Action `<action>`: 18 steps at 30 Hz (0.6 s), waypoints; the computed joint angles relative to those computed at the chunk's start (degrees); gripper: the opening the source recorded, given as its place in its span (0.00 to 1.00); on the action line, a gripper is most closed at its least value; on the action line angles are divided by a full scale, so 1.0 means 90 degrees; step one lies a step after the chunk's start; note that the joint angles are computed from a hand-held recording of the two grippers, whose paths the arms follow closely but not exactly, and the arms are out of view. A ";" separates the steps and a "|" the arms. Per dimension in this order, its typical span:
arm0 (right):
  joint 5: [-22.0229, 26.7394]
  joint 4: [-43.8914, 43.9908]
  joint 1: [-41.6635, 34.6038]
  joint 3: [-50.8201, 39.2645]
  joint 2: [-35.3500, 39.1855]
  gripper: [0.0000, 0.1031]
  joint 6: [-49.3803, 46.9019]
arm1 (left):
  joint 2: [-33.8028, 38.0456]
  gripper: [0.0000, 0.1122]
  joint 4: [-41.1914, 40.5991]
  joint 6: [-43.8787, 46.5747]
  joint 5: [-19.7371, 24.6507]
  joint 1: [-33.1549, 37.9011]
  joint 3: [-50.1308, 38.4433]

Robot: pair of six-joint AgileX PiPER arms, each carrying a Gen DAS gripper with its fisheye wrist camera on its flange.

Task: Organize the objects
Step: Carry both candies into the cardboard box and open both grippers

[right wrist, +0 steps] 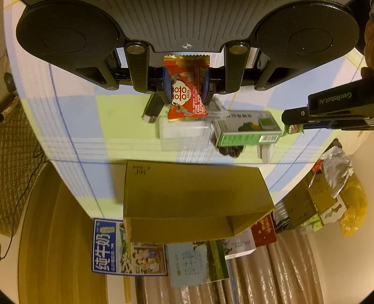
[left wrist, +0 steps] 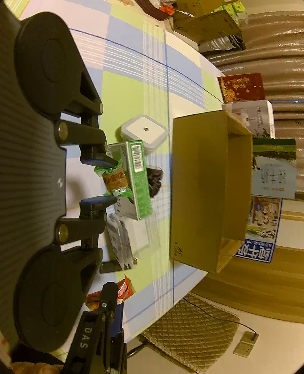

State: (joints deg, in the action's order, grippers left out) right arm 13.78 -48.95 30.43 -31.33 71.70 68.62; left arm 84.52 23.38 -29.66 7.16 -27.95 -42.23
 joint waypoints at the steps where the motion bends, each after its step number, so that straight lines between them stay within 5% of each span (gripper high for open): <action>1: 0.0102 0.0120 0.0037 -0.0051 -0.0053 0.23 -0.0116 | -0.0064 0.19 0.0008 0.0003 0.0043 -0.0035 -0.0013; 15: 0.0643 0.0580 0.0244 -0.0206 -0.0557 0.24 -0.0578 | -0.0641 0.19 -0.0386 0.0361 0.0420 -0.0239 -0.0026; 18: 0.0566 0.0982 0.0053 -0.0336 -0.0508 0.24 -0.1114 | -0.0625 0.19 -0.1491 0.1484 0.0458 -0.0130 -0.0141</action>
State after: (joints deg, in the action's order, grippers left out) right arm 18.87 -40.11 30.91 -34.35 67.13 58.59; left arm 78.90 9.97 -16.31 11.28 -29.12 -43.50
